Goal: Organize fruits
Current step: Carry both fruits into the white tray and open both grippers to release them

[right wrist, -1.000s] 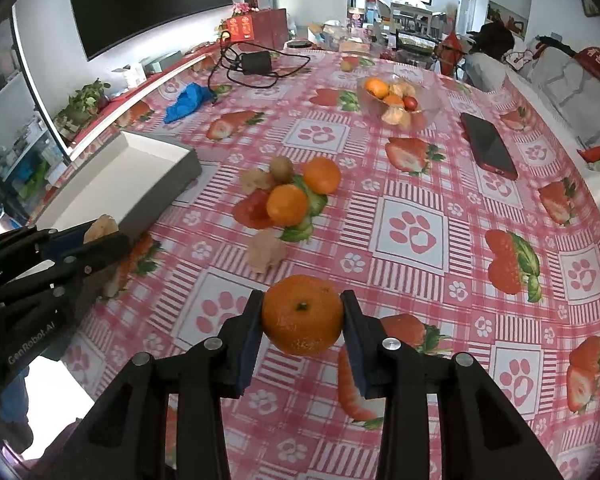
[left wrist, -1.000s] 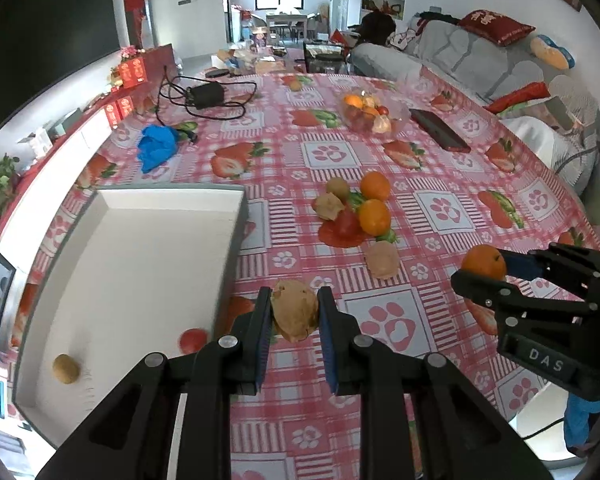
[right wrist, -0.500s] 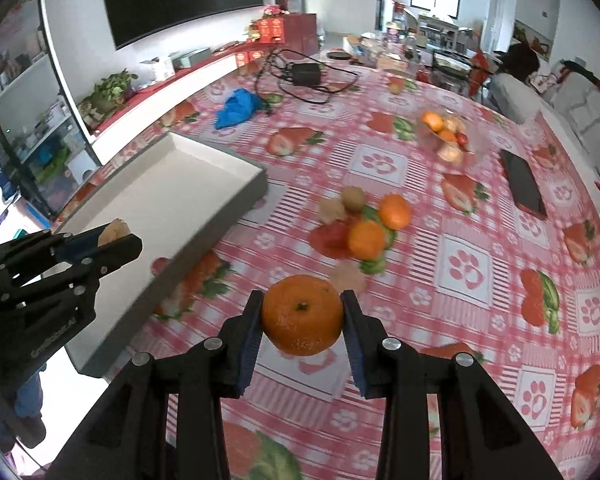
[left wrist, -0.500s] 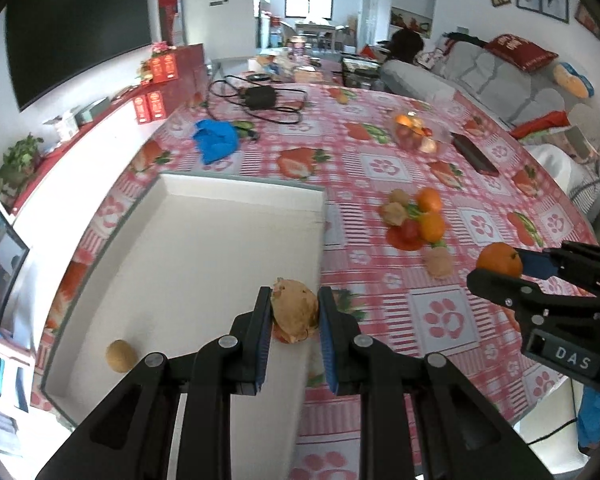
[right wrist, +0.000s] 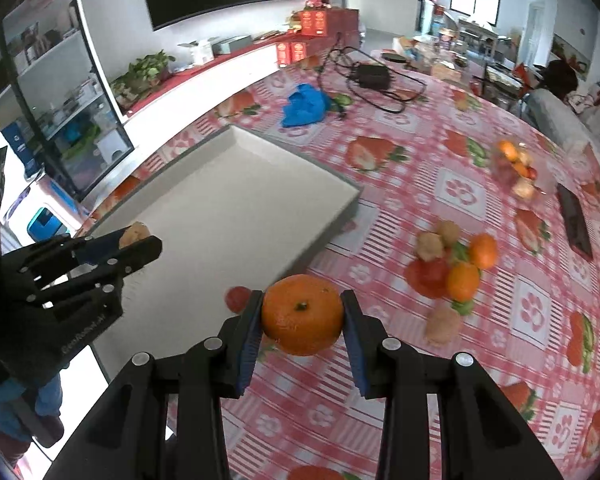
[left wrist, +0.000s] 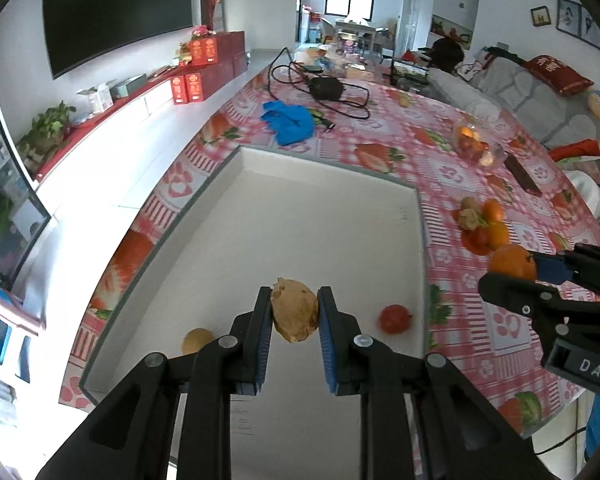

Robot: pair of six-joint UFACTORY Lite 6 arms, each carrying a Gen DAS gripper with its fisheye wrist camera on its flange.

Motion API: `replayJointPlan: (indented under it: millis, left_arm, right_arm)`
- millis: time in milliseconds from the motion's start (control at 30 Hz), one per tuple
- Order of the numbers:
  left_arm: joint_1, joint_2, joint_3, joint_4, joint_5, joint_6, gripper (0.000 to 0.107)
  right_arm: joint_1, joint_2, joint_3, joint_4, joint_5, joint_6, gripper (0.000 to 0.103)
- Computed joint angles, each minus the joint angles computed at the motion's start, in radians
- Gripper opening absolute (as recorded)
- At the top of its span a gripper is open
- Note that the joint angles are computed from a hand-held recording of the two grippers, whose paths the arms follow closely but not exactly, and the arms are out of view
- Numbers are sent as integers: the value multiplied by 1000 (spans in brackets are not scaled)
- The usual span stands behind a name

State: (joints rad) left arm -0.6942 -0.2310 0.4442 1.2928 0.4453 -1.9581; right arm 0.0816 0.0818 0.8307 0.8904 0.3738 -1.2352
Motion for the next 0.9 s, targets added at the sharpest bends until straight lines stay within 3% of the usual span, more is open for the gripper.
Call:
replayJointPlan:
  millis: [733, 833, 900]
  left_arm:
    - [146, 112, -22, 289, -100, -224, 25]
    - [161, 121, -30, 329, -101, -261, 29]
    - [164, 124, -33, 340, -96, -273, 44]
  right_arm:
    - [220, 293, 234, -74, -35, 231, 39]
    - [225, 320, 253, -85, -37, 246, 40]
    - [223, 326, 259, -83, -33, 248, 40]
